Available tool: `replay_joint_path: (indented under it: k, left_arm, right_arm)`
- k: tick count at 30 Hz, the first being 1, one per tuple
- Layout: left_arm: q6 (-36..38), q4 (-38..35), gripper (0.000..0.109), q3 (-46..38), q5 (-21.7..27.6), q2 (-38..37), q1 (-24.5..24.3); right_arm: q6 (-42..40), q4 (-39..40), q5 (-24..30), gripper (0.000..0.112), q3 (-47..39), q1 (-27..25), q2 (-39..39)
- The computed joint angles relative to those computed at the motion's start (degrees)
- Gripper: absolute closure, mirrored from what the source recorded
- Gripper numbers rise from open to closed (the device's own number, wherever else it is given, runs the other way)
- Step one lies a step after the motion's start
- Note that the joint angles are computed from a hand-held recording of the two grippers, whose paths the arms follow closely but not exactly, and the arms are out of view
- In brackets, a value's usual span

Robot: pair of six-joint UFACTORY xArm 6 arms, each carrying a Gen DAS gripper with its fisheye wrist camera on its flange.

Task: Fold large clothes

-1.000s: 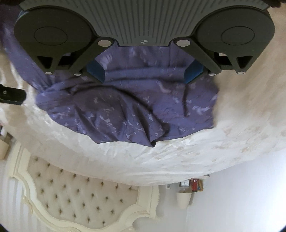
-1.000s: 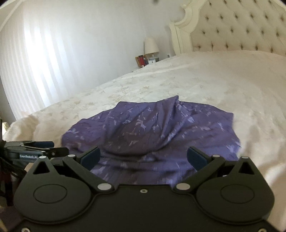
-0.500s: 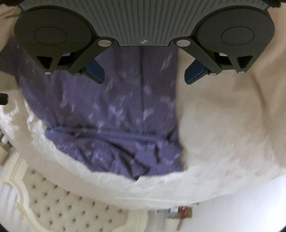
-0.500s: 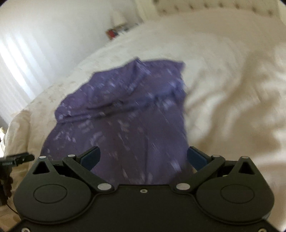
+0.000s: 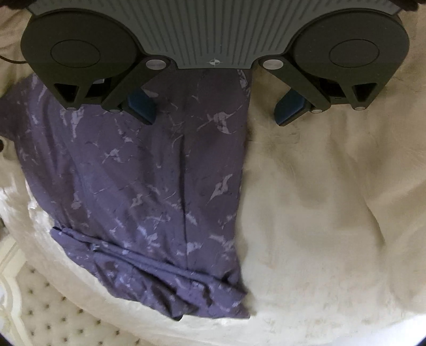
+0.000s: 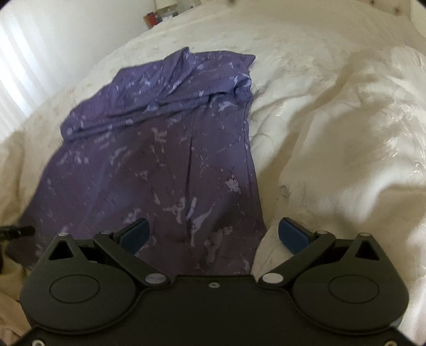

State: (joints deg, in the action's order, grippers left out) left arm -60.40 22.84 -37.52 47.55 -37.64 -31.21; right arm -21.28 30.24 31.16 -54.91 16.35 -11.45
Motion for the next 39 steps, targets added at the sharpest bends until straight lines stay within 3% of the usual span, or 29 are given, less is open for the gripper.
replay_joint_path:
  k: [2, 11, 20, 23, 30, 35, 39]
  left_arm:
    - [0.78, -1.43, 0.006, 0.44, -1.17, 0.31, 0.66]
    - [3.35, -4.37, 0.006, -0.58, 0.12, 1.51, 0.6]
    - [13.47, -14.83, 0.007, -0.09, 0.56, -0.41, 0.08]
    - [13.36, -13.7, 0.008, -0.32, 0.97, -0.05, -0.57]
    - [12.27, -12.75, 0.013, 0.43, -0.52, -0.36, -0.34]
    - [10.8, -11.9, 0.016, 1.14, -1.33, -1.26, -0.18]
    - [10.54, -11.8, 0.018, 1.29, -1.66, -1.36, -0.07]
  right_arm:
    - [-0.07, -1.06, -0.93, 0.009, 0.65, 0.42, -0.12]
    - [-2.68, 1.44, -1.94, 0.009, 1.17, 0.69, 0.16]
    - [-1.18, -0.62, -0.04, 0.009, 0.28, 0.71, 0.53]
    - [0.93, -4.22, 3.71, 0.009, -1.69, 0.49, 1.25]
    - [1.01, -9.12, 19.65, 0.009, -11.88, -1.16, 6.84]
    - [-1.41, -5.12, 27.81, 0.009, -16.77, -2.48, 9.95]
    - [-2.99, -1.09, 30.85, 0.009, -18.0, -3.34, 11.15]
